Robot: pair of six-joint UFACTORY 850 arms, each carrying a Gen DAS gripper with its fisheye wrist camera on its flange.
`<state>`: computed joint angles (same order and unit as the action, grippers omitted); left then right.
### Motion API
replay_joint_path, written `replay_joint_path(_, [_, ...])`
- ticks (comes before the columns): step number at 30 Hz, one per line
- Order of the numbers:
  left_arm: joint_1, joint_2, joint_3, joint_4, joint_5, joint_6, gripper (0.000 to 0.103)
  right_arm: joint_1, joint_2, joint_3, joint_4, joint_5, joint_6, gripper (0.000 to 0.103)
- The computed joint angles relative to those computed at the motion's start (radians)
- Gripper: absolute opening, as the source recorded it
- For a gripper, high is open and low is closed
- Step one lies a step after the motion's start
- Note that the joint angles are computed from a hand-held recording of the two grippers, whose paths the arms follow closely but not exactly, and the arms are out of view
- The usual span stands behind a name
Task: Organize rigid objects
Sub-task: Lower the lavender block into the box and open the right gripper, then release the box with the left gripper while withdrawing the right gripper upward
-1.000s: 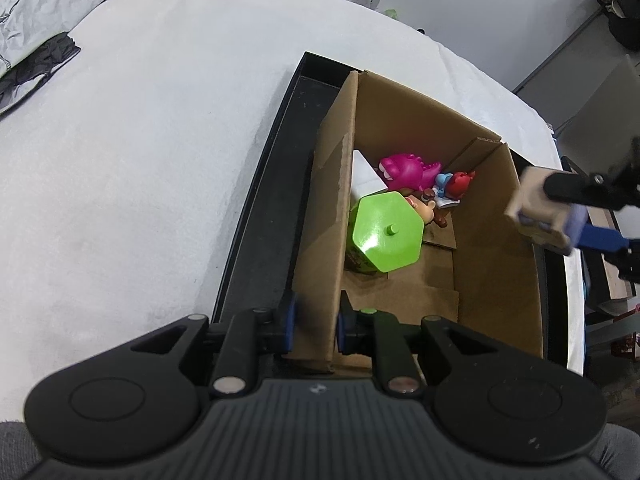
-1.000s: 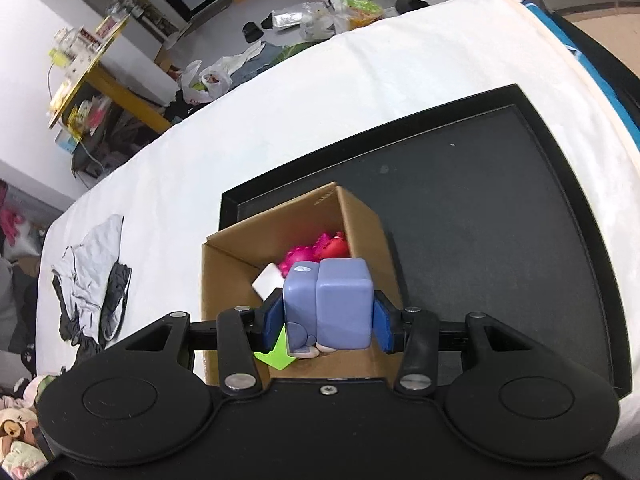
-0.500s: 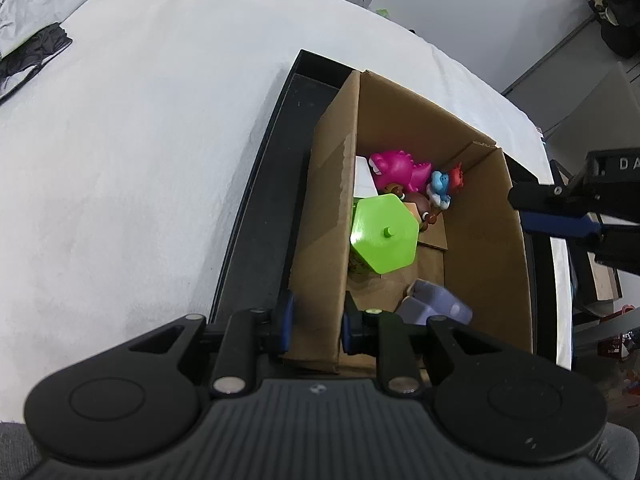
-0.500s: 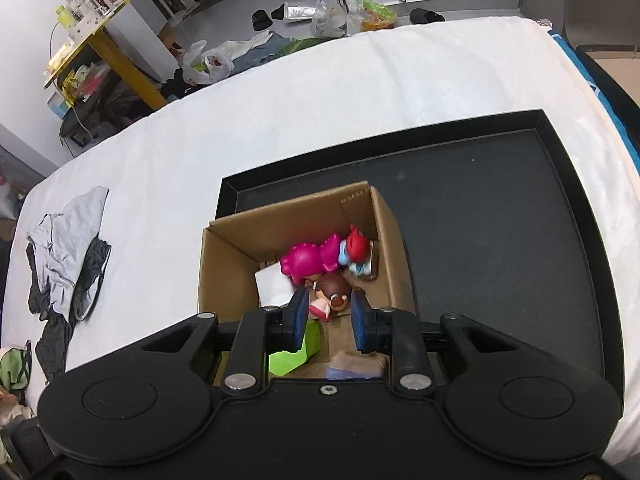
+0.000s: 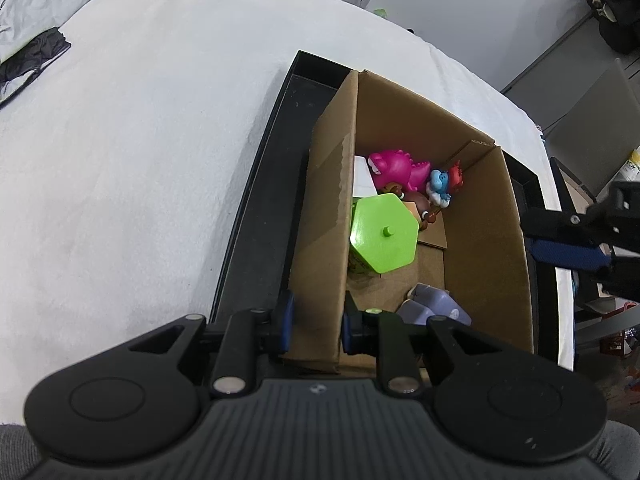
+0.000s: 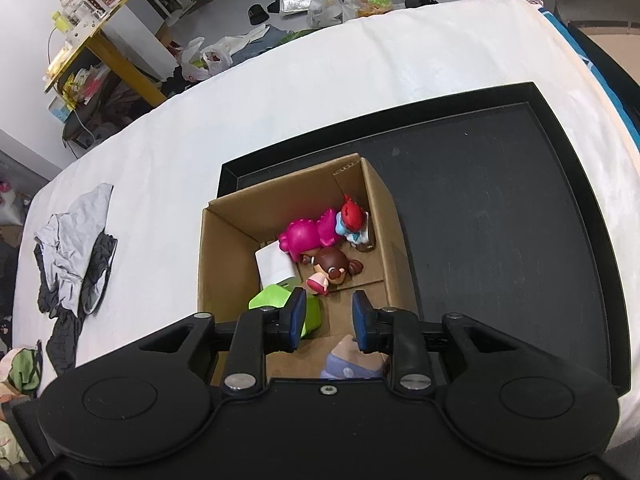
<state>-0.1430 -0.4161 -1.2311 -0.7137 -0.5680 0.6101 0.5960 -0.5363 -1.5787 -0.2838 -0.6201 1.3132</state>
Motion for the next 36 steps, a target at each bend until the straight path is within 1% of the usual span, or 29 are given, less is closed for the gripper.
replay_joint_path(6, [-0.01,0.008,0.005,0.028,0.016,-0.027,0.02,0.0,0.056,0.075,0.0,0.042,0.023,0.045])
replay_joint_path(8, [-0.016,0.012,0.007,0.044,0.025,-0.045,0.02,0.001,0.08,0.103,-0.016,0.056,0.046,0.053])
replay_joint_path(10, [-0.022,0.018,0.011,0.061,0.041,-0.059,0.02,0.001,0.103,0.131,-0.029,0.072,0.065,0.055])
replay_joint_path(12, [-0.027,0.024,0.015,0.079,0.052,-0.075,0.02,0.001,0.128,0.162,-0.042,0.09,0.087,0.056])
replay_joint_path(19, [-0.048,0.028,0.006,0.184,0.063,-0.177,0.018,-0.005,0.207,0.266,-0.053,0.157,0.124,0.059])
replay_joint_path(21, [-0.052,0.025,-0.006,0.229,0.042,-0.217,0.019,-0.008,0.225,0.29,-0.051,0.172,0.125,0.063])
replay_joint_path(23, [-0.053,0.021,-0.021,0.273,0.003,-0.275,0.02,-0.009,0.242,0.311,-0.061,0.183,0.138,0.069])
replay_joint_path(24, [-0.054,0.025,-0.021,0.287,-0.005,-0.29,0.02,-0.01,0.25,0.32,-0.062,0.189,0.14,0.07])
replay_joint_path(27, [-0.068,0.048,-0.009,0.344,0.011,-0.308,0.021,-0.012,0.271,0.35,-0.076,0.211,0.161,0.075])
replay_joint_path(31, [-0.077,0.065,-0.017,0.402,-0.016,-0.368,0.021,-0.013,0.298,0.387,-0.085,0.236,0.175,0.082])
replay_joint_path(34, [-0.091,0.087,-0.012,0.458,-0.018,-0.404,0.023,-0.012,0.319,0.411,-0.108,0.245,0.201,0.086])
replay_joint_path(36, [-0.099,0.104,-0.005,0.478,-0.017,-0.411,0.025,-0.01,0.33,0.421,-0.118,0.24,0.207,0.091])
